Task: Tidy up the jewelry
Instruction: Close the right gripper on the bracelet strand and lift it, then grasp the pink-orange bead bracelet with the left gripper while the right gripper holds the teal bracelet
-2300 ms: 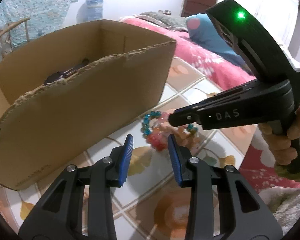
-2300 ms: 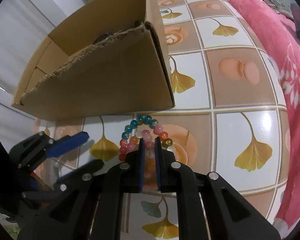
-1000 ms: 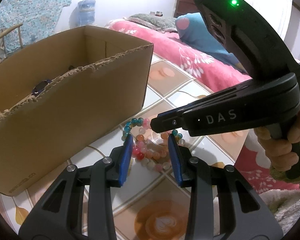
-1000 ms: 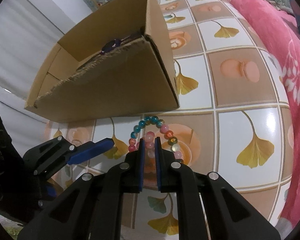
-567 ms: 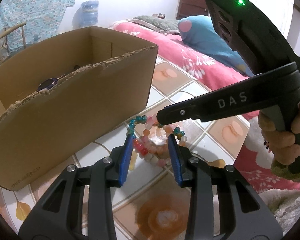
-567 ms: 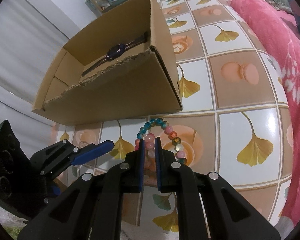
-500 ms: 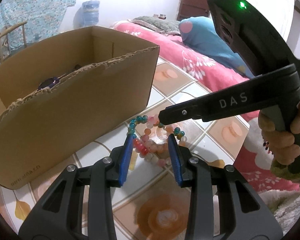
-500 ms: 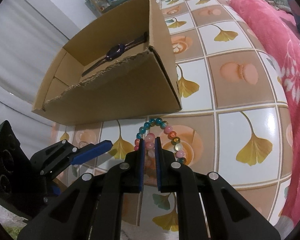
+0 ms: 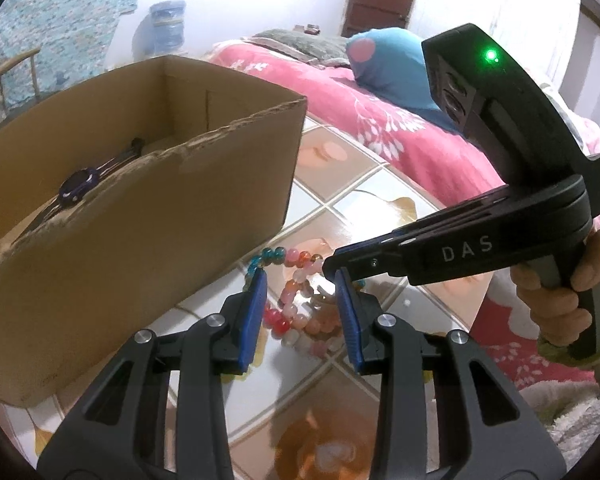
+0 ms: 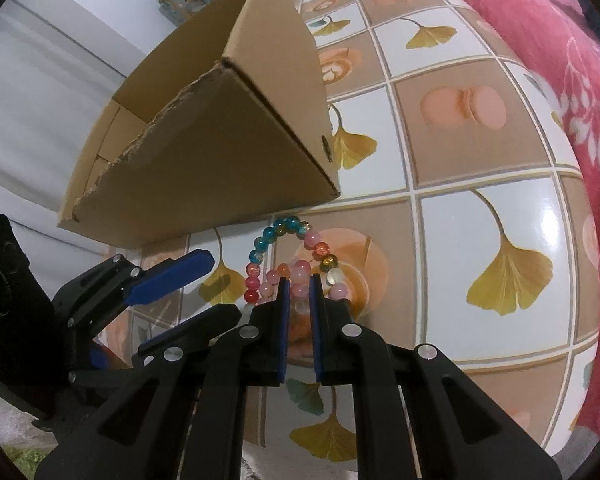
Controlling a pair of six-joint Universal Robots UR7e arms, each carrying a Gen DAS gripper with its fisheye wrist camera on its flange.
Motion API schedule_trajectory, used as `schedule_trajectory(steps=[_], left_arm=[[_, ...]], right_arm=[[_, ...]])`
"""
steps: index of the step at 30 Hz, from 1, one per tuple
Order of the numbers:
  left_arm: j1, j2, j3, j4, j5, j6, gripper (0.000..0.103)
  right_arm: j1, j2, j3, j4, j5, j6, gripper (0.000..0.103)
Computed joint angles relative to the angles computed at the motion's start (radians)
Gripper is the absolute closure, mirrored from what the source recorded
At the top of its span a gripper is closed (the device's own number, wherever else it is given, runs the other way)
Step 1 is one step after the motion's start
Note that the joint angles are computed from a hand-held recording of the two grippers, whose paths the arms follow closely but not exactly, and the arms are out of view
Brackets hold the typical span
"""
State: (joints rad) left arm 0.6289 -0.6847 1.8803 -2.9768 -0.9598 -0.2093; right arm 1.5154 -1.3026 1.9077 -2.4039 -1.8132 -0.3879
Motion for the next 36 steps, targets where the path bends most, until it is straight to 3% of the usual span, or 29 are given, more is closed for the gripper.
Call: schedule_trajectory(steps=[6, 11, 19, 23, 25, 30, 36], left_arm=[[0.015, 0.028, -0.071, 0.114, -0.003, 0.033, 0.085], [0.015, 0.045, -0.112, 0.203, 0.009, 0.05, 0.085], [0.028, 0.072, -0.176, 0.379, 0.024, -0.036, 0.085], [0.025, 0.076, -0.173, 0.373, 0.047, -0.031, 0.086], [0.018, 0.083, -0.171, 0.366, 0.068, -0.019, 0.095], [0.005, 0.086, -0.159, 0.332, 0.077, 0.001, 0.095], [-0.036, 0.029, -0.096, 0.204, 0.063, 0.031, 0.095]], right_arm=[[-0.039, -0.025, -0.005, 0.02, 0.075, 0.008, 0.093], [-0.064, -0.045, -0.003, 0.004, 0.091, 0.004, 0.093], [-0.089, -0.058, -0.012, 0.012, 0.111, -0.014, 0.093], [-0.099, -0.063, -0.012, 0.006, 0.112, -0.014, 0.093], [-0.103, -0.065, -0.011, 0.003, 0.113, -0.015, 0.093], [-0.103, -0.067, -0.005, -0.014, 0.102, -0.02, 0.093], [-0.094, -0.064, 0.004, -0.021, 0.089, -0.032, 0.093]])
